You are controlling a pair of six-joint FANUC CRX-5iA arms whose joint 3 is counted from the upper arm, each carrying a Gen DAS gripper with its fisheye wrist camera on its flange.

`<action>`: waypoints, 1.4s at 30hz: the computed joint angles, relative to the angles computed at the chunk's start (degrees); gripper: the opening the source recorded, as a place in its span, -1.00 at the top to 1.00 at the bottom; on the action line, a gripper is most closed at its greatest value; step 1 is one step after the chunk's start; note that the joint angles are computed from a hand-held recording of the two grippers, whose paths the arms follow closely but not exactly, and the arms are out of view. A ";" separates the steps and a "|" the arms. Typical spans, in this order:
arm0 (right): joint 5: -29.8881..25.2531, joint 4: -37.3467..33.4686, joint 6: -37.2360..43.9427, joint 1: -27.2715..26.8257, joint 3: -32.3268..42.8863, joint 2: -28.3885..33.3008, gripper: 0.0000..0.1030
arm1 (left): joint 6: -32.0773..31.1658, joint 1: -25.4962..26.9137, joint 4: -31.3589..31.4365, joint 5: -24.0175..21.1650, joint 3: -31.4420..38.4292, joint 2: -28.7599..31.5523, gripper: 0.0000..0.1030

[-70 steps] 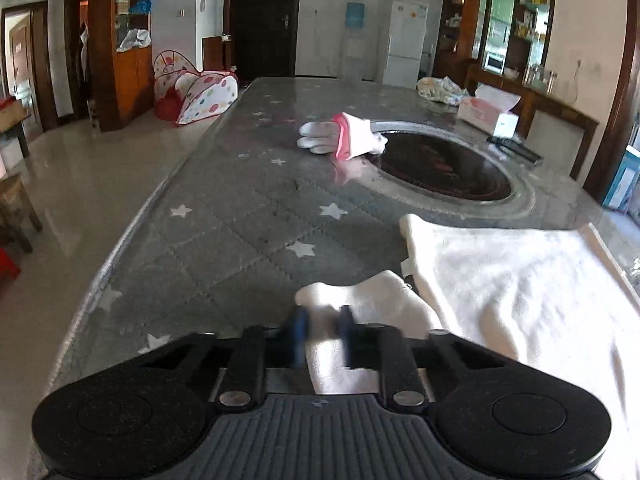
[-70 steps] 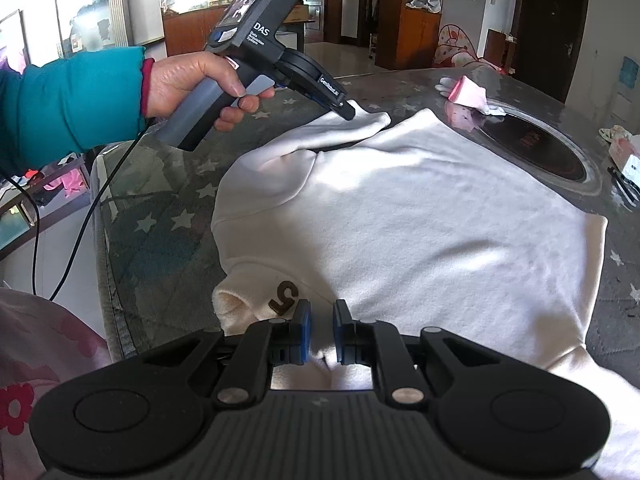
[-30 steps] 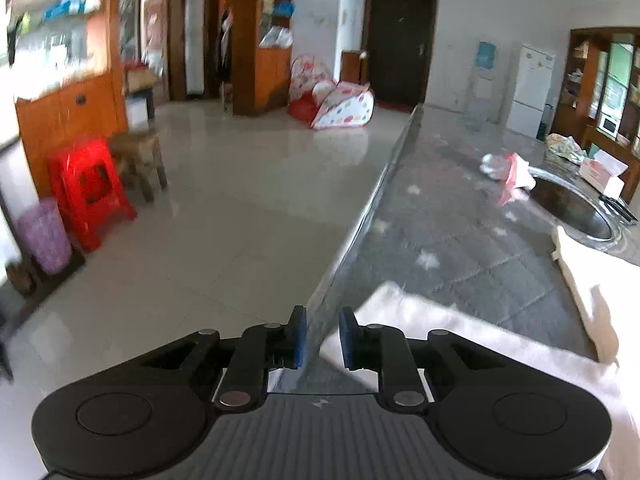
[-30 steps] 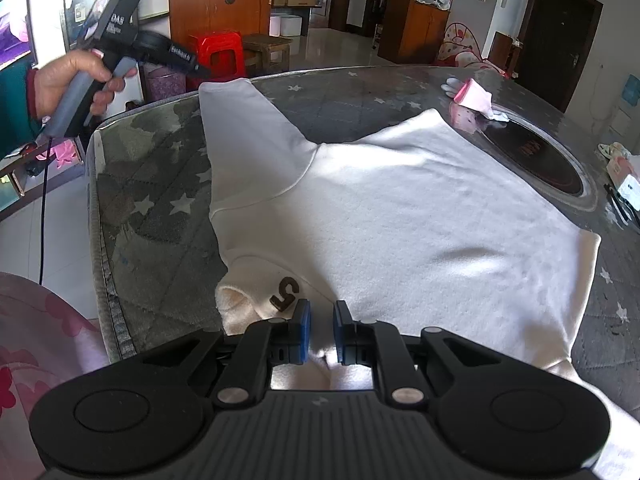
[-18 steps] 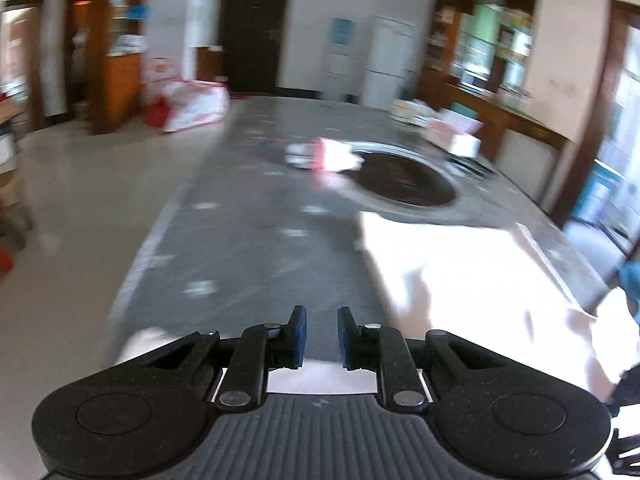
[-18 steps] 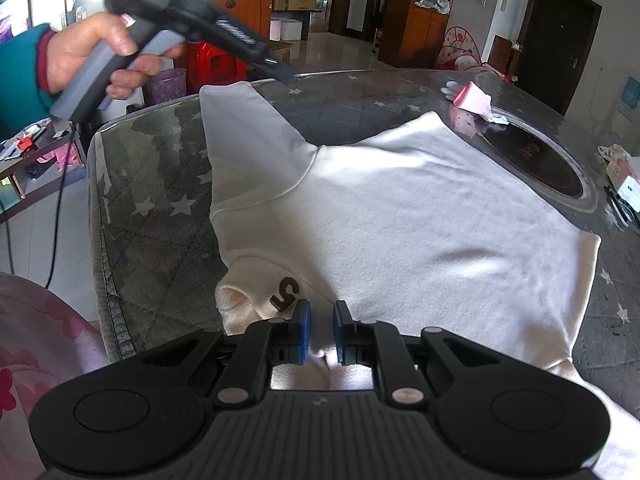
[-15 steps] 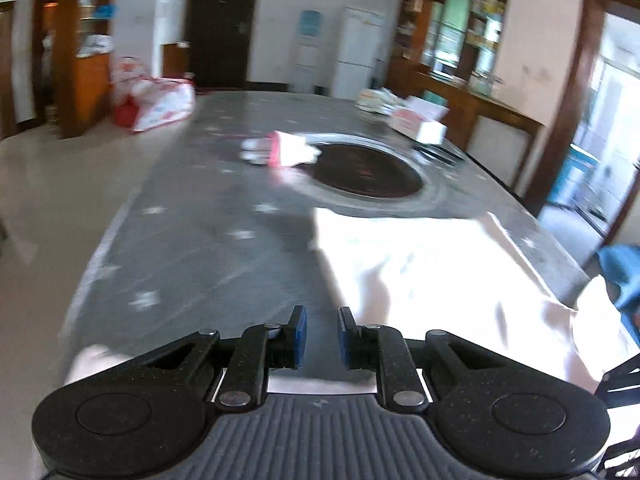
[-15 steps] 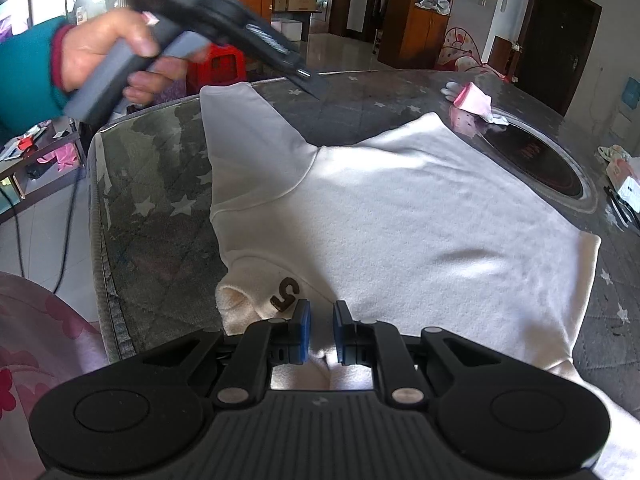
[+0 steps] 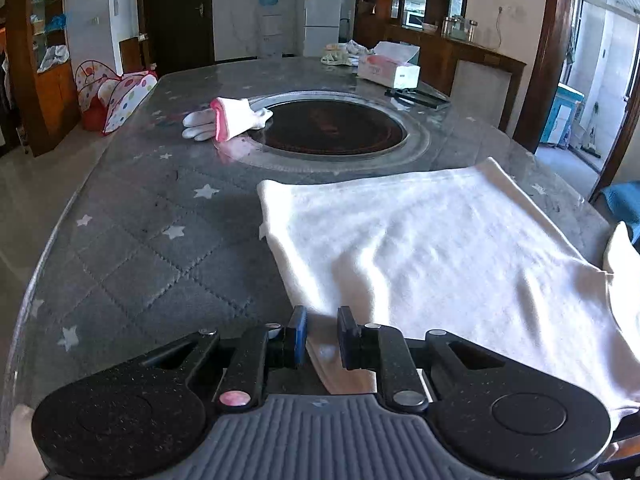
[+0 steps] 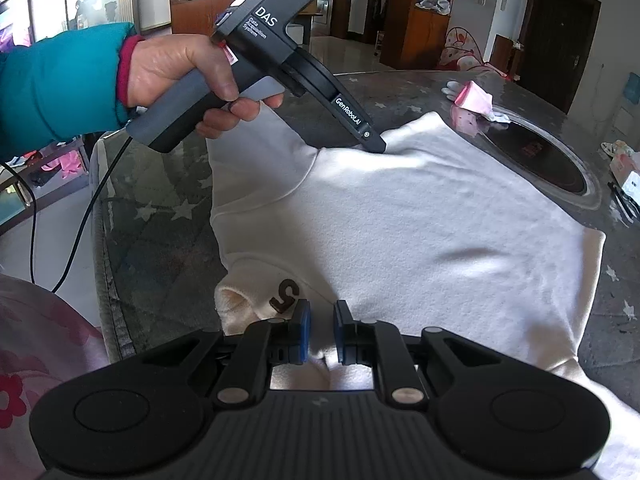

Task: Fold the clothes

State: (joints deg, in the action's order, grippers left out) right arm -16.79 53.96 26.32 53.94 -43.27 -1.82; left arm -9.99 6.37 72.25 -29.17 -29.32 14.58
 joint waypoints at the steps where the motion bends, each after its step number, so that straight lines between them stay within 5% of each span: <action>1: 0.11 0.02 -0.03 -0.06 0.00 0.03 0.76 | -0.73 -0.31 0.82 0.89 -0.19 -0.05 0.65; 5: 0.42 -0.05 -0.08 -0.19 -0.10 -0.03 0.76 | -6.72 -2.96 8.30 6.62 -1.54 -0.33 0.61; 15: 0.47 0.40 -0.70 -0.13 -0.36 -0.25 0.75 | -6.31 -4.48 9.63 6.98 -1.14 -0.89 0.59; 18: 0.25 0.62 -0.95 -0.02 -0.31 -0.21 0.75 | -1.28 -3.84 4.63 6.38 1.05 0.75 0.59; 24: 0.49 0.34 -0.82 -0.20 -0.27 -0.19 0.75 | -3.75 -5.89 8.35 11.59 1.82 2.21 0.59; 27: 0.45 0.45 -0.83 -0.22 -0.24 -0.13 0.75 | 0.10 -4.56 4.72 10.12 2.70 2.40 0.58; 36: 0.36 2.15 -2.54 -0.33 -0.51 -0.07 0.75 | -7.91 -3.64 8.53 4.49 -3.17 -2.93 0.58; 42: 0.37 3.35 -3.63 -0.44 -0.75 -0.13 0.75 | -10.67 -3.33 9.24 5.89 -5.97 -4.18 0.58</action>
